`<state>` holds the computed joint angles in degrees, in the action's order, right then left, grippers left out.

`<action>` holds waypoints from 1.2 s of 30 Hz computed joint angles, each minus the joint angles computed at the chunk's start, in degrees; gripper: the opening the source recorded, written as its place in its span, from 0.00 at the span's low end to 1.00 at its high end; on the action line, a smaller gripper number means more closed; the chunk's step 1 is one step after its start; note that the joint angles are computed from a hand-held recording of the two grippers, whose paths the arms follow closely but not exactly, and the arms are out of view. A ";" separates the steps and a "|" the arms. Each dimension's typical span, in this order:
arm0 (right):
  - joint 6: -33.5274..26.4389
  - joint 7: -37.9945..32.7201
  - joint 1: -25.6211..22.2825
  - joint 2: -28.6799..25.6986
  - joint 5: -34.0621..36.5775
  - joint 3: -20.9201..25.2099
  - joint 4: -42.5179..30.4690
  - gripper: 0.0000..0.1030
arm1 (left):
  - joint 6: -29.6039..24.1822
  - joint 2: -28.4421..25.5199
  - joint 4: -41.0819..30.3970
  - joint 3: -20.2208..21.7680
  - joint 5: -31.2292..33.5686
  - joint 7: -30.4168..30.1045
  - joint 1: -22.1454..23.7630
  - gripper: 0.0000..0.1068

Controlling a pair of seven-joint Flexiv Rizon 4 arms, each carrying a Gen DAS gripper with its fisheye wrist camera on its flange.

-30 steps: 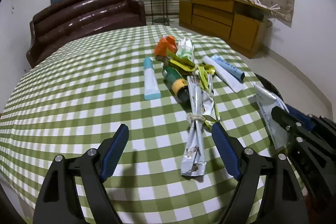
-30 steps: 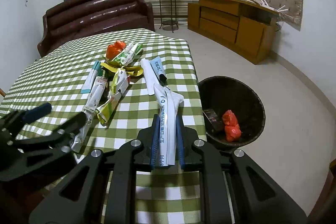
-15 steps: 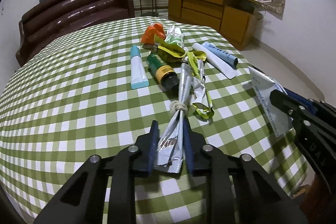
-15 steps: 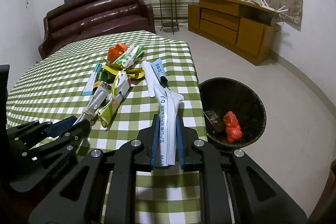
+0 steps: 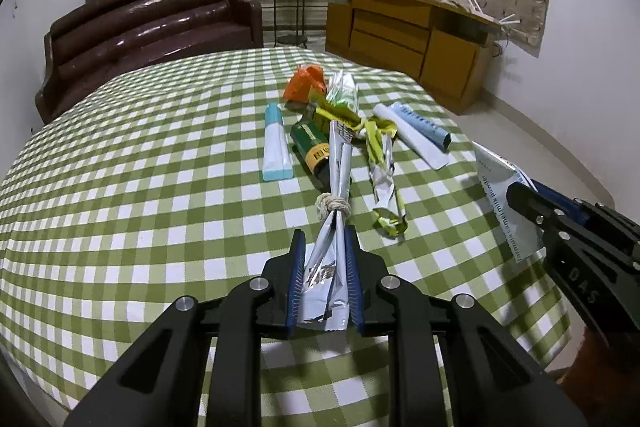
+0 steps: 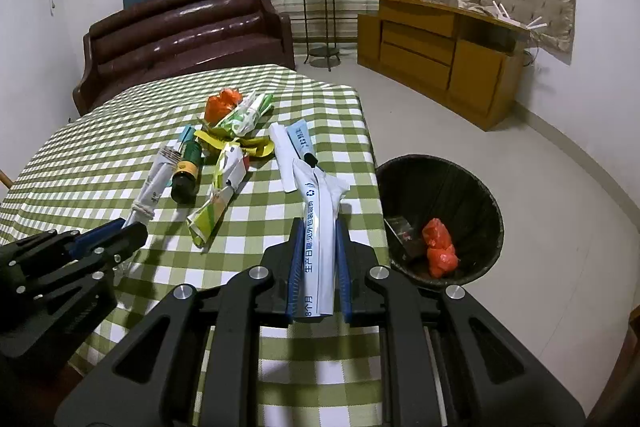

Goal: Collect trash
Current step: 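Carry the packet and straw bundle over the black bin and open both tools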

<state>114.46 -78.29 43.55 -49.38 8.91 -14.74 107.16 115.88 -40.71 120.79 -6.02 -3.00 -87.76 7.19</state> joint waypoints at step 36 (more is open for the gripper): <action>-3.18 6.19 -5.80 -6.05 0.90 -7.77 -9.44 0.15 | -12.09 -8.50 -23.27 3.46 -8.34 7.60 -13.56 0.19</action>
<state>111.29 -72.10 37.76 -55.43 9.81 -22.51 97.72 103.79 -49.20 97.51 -2.56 -11.34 -80.16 -6.37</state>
